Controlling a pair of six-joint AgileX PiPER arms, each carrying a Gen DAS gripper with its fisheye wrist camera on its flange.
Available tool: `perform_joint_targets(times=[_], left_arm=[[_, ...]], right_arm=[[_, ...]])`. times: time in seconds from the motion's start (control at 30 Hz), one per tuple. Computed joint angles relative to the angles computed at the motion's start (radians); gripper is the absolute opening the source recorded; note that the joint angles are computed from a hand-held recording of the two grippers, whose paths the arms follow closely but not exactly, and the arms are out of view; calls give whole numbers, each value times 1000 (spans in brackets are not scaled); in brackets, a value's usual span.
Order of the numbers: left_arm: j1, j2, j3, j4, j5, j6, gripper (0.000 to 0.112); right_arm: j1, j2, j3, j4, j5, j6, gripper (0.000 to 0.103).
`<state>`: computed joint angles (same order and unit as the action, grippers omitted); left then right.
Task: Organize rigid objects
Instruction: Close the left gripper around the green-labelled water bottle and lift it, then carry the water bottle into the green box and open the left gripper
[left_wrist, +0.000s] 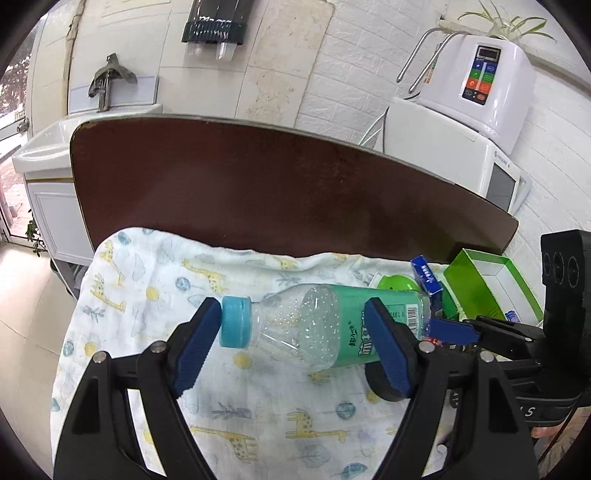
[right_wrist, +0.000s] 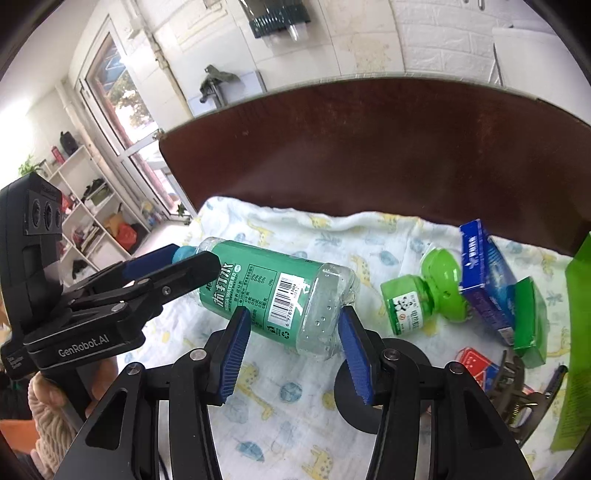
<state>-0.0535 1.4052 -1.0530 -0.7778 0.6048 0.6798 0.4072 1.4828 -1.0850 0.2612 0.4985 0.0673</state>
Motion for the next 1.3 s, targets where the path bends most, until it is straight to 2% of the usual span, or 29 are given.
perform_joint_targets(times=[0.2, 0.37, 0.5, 0.63, 0.8, 1.03, 1.13, 1.3], left_arm=[[-131, -71, -17, 125, -46, -138, 78], [-283, -88, -55, 332, -84, -353, 78], [-420, -62, -109, 528, -100, -552, 78], [-562, -3, -192, 730, -85, -748, 78], [-725, 125, -339, 948, -32, -951, 78], [-853, 351, -631, 978, 80, -992, 76], [-896, 454, -780, 982, 137, -980, 75], [-928, 640, -1061, 935, 267, -926, 75]], right_arm=[[-60, -122, 70, 37, -1, -46, 52], [-151, -238, 140, 113, -3, -142, 52], [-272, -334, 195, 225, 18, -284, 52], [-465, -417, 238, 417, 92, -507, 52], [-764, -454, 274, 646, 237, -786, 52], [-1188, -395, 280, 830, 470, -1072, 52], [-1316, -336, 259, 862, 525, -1144, 52], [-1425, -214, 203, 888, 543, -1200, 52]])
